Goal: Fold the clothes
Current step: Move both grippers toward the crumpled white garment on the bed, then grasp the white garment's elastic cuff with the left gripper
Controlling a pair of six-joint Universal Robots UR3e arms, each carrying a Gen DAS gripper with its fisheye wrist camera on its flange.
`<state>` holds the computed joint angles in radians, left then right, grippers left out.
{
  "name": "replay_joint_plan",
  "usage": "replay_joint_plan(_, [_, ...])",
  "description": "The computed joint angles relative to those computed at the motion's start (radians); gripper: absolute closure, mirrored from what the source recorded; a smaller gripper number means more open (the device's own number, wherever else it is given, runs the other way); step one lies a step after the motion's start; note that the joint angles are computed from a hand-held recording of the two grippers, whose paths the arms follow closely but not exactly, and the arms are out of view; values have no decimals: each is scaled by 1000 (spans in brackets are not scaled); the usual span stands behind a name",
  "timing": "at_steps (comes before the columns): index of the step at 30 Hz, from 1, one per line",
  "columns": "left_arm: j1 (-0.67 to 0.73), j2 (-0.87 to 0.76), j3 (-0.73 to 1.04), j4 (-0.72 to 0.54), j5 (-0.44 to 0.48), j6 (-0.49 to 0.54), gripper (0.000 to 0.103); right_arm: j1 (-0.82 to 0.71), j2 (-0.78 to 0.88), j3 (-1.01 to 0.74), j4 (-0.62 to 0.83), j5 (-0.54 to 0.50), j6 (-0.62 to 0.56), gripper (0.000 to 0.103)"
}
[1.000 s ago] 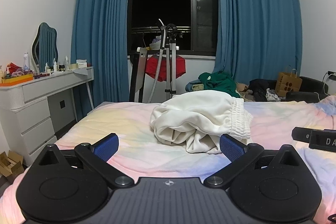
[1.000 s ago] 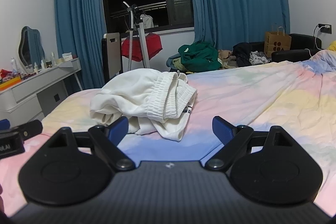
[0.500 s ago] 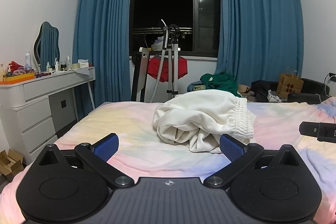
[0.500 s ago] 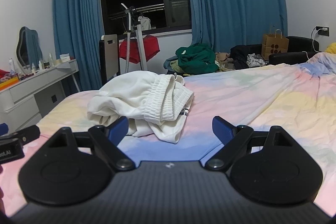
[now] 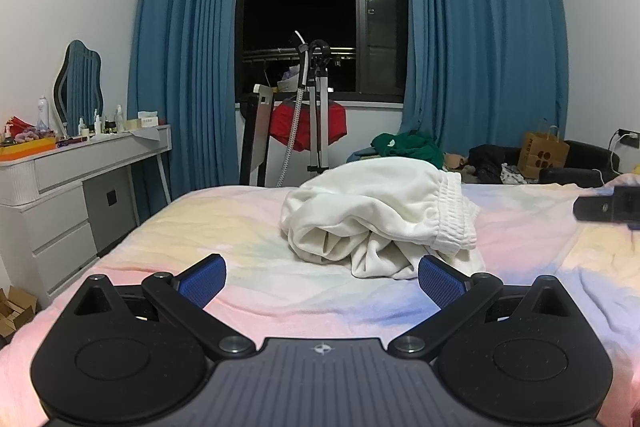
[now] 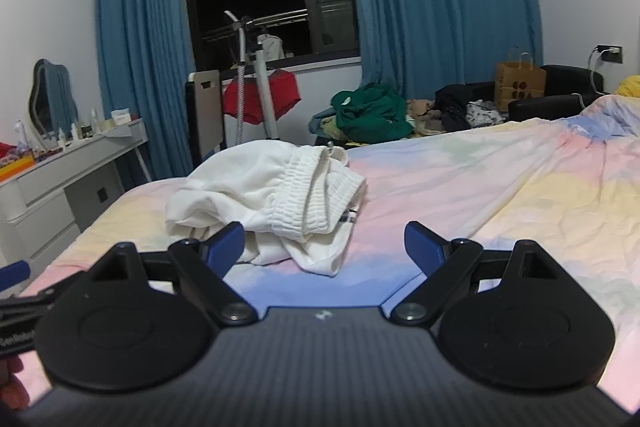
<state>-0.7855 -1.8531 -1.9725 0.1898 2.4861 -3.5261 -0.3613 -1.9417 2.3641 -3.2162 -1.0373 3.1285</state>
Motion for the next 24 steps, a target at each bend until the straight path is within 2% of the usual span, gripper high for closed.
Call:
replay_joint_plan(6, [22, -33, 3, 2, -27, -6, 0, -59, -31, 9, 22, 34, 26, 15])
replay_joint_plan(12, [66, -112, 83, -19, -96, 69, 0, -69, -23, 0, 49, 20, 34, 15])
replay_joint_plan(17, [117, -210, 238, -79, -164, 139, 1, -81, -1, 1, 54, 11, 41, 15])
replay_joint_plan(24, [194, -445, 582, -171, -246, 225, 2, -126, 25, -14, 109, 6, 97, 15])
